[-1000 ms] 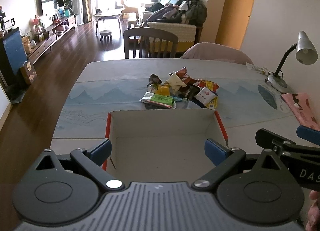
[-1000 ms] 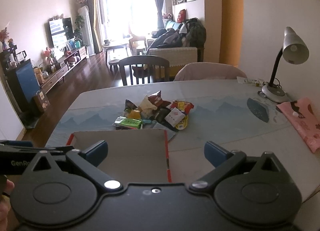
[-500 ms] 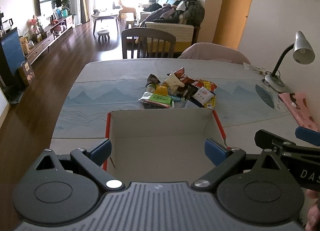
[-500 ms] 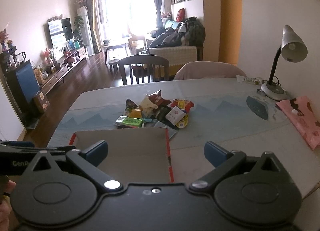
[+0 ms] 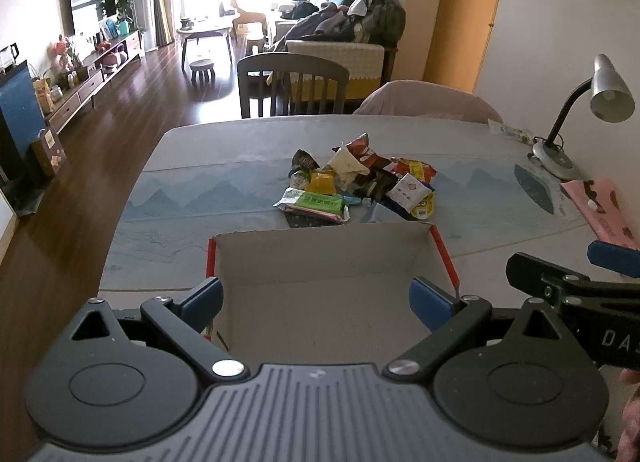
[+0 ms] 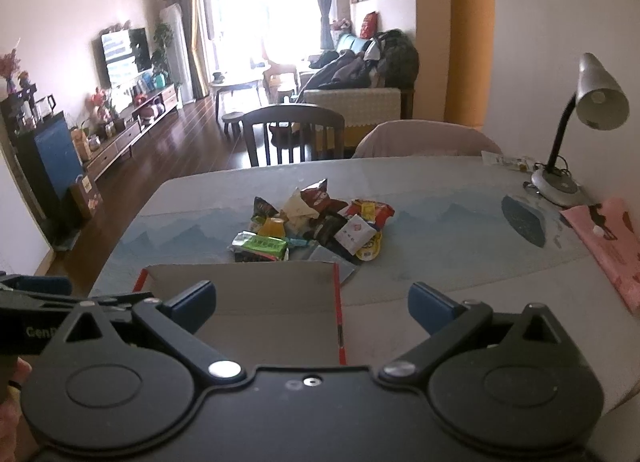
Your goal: Organize snacks
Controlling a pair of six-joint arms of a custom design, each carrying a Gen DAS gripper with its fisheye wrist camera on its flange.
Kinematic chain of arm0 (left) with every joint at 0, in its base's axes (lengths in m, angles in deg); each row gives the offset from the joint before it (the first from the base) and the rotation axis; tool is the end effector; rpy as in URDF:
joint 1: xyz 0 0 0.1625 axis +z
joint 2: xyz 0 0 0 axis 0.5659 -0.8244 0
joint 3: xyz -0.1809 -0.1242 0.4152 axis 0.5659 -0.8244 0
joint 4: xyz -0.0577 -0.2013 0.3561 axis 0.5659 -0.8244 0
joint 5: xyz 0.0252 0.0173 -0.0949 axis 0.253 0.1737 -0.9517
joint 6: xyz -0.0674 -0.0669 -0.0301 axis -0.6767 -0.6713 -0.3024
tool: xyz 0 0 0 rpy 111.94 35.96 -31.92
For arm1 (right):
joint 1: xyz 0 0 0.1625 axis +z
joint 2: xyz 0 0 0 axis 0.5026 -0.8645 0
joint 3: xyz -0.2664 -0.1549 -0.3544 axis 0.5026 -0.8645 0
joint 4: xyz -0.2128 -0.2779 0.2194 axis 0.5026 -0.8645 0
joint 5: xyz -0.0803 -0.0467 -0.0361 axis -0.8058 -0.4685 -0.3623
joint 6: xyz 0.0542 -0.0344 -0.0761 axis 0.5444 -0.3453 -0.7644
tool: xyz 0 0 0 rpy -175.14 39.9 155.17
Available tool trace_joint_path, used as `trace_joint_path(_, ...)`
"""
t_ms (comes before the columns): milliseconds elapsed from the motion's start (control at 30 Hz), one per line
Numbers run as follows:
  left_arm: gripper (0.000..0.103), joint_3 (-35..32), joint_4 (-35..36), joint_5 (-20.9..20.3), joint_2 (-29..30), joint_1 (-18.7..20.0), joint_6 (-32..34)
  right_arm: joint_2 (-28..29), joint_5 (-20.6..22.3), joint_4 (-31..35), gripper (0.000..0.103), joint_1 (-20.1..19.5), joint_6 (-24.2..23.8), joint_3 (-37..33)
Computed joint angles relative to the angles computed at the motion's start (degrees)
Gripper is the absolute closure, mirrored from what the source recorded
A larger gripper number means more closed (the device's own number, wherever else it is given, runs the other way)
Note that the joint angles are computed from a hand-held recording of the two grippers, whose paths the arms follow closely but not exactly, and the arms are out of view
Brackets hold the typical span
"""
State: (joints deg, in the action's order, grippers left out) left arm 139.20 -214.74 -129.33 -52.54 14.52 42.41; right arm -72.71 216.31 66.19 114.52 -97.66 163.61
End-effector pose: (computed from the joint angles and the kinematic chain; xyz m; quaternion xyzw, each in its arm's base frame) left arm -0.0395 -0.3478 0.4125 0.2754 0.8827 -0.2715 0.2672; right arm 0.4678 -0.2834 -0.0106 0.0789 -0.8092 0.4440 0.3767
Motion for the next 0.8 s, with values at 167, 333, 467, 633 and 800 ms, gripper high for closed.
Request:
trace_joint_path(167, 0.003, -1.76, -3.16, 1.03, 5.41, 1.79, 1.95, -3.66, -3.65, -5.98, 0.003, -3.32, -8.61, 1.63)
trace_joint_path(333, 0.003, -5.19, -4.76, 1.4, 11.3, 3.34, 3.95, -6.99, -7.97, -7.56, 0.003, -7.14, -14.19, 2.13)
trace_joint_path(467, 0.003, -9.75, -3.31, 0.8, 16.43, 5.17, 4.77, -8.98, -10.8, -7.96, 0.006, -10.32, -19.52, 1.17)
trace_joint_path(633, 0.003, -18.11, 3.49, 0.11, 23.56, 7.84, 0.79, -10.16, -17.26, -2.18, 0.007, -14.66, -20.19, -1.56)
trace_joint_path(800, 0.004, -24.09, 5.47, 1.8, 29.06, 8.44, -0.01, -10.67, -21.68, 1.8, 0.009, -18.24, -24.45, -5.48)
